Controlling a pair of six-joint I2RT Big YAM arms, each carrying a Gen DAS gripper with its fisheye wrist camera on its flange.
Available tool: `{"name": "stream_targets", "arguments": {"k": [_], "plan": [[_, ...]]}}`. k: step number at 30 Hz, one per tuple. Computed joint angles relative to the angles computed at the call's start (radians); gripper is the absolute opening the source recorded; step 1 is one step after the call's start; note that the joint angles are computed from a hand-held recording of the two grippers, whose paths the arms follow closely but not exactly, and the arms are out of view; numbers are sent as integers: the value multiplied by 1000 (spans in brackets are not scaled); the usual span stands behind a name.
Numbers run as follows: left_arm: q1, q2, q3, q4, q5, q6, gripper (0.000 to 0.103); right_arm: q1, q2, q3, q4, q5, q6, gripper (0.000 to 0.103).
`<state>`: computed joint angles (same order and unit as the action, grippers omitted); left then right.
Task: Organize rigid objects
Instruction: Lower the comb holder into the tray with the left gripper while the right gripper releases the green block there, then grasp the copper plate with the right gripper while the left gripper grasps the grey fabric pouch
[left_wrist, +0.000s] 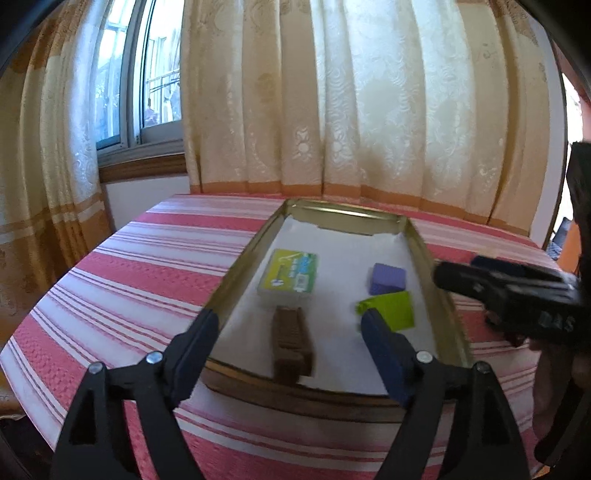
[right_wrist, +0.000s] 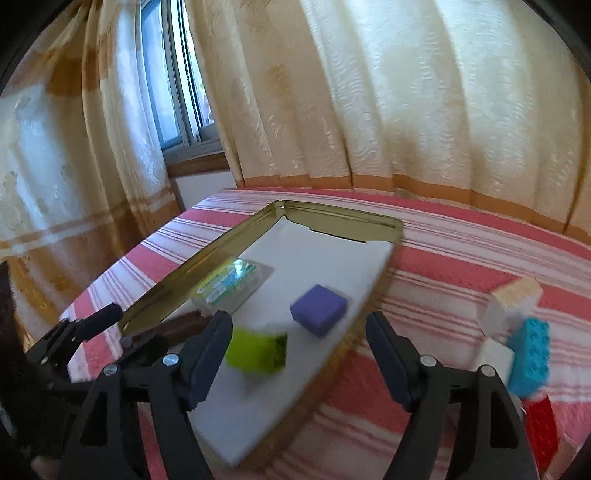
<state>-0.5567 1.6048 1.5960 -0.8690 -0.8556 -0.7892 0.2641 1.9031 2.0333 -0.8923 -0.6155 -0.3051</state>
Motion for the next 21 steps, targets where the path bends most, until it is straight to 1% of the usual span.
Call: {"name": "stream_targets", "arguments": {"k": [1, 2, 5, 7, 9, 11, 13, 15, 16, 18, 21], "plan": [[-8, 3, 4, 13, -7, 12, 82, -13, -19, -27, 13, -2, -8, 77], [-15, 9, 11, 22, -12, 23, 85, -31, -49, -73, 42, 0, -20, 77], [-36, 42, 48, 45, -14, 53, 92, -75, -106, -165, 110, 11, -45, 77], [-50, 67, 76, 66, 4, 78, 94, -118, -142, -228, 160, 18, -46, 77], [-65, 97, 113, 82, 13, 106, 95, -162, -157, -262, 184, 30, -39, 77], [-78, 125, 147, 89, 21, 124, 100, -195, -165, -285, 204, 63, -31, 77], [-91, 164, 199, 86, 34, 149, 100, -232, -168, -308, 236, 134, -7, 77], [-97, 198, 249, 65, 52, 160, 100, -260, -157, -303, 242, 181, 14, 77], [-101, 218, 279, 51, 65, 167, 100, -269, -147, -292, 231, 188, 20, 77], [-108, 254, 331, 30, 84, 184, 100, -283, -121, -260, 204, 213, 28, 77], [-114, 317, 428, -21, 110, 218, 100, -290, -87, -214, 155, 231, 35, 77]]}}
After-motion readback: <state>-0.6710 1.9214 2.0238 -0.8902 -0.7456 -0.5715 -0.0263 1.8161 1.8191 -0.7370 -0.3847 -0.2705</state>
